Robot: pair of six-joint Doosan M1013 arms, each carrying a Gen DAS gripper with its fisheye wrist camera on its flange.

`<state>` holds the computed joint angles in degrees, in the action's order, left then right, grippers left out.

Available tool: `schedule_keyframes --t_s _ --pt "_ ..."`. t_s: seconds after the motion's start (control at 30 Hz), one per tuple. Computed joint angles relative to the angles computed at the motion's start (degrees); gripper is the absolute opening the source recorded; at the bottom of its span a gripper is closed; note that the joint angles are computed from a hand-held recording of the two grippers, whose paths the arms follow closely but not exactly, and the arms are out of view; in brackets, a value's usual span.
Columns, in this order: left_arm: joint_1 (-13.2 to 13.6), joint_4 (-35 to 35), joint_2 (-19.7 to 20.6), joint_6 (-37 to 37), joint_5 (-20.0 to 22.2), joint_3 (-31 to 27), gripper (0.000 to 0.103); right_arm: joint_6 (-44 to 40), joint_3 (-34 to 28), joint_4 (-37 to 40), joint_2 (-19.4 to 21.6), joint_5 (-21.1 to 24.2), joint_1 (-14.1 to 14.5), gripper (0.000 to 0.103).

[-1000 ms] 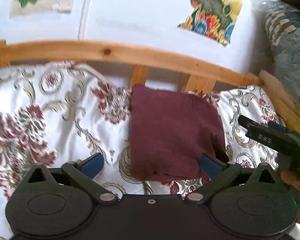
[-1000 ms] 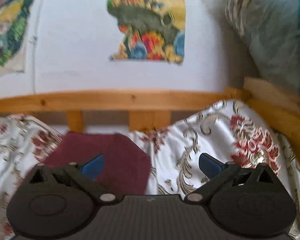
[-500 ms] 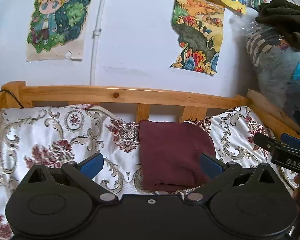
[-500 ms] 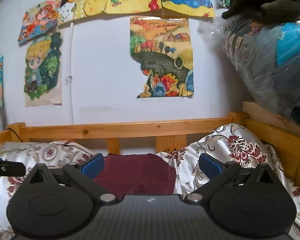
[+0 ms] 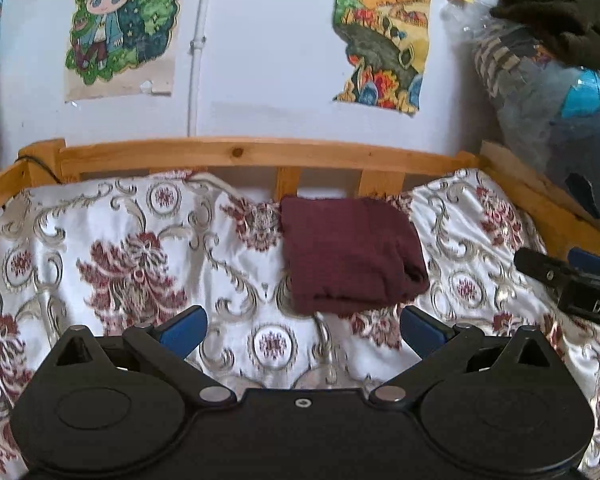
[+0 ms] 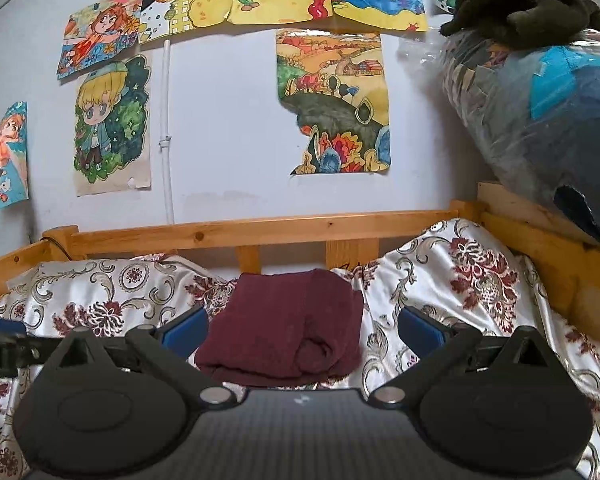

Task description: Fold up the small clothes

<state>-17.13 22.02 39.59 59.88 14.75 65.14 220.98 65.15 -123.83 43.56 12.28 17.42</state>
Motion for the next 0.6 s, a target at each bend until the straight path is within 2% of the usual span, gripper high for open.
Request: schedule_keyframes --t_s 0.17,0.3,0.47,0.6 --pt "-0.08 -1.24 0.34 0.54 0.12 1.03 0.102 -2.52 2.14 3.48 -0.62 2.24 0.52 0.103" --pt "-0.07 -2.27 0.91 0.87 0.02 1.56 0.102 -1.49 4.11 3.78 -0.84 3.92 0.83 0.103" --pt "0.30 -7.74 1.39 5.88 -0.67 2.28 0.102 -1.52 5.82 3.45 -0.87 5.19 1.17 0.103" --pt "0.42 -0.60 1.22 -2.96 -3.46 4.50 0.102 3.36 7.15 -1.12 -0.88 6.92 1.38 0.103"
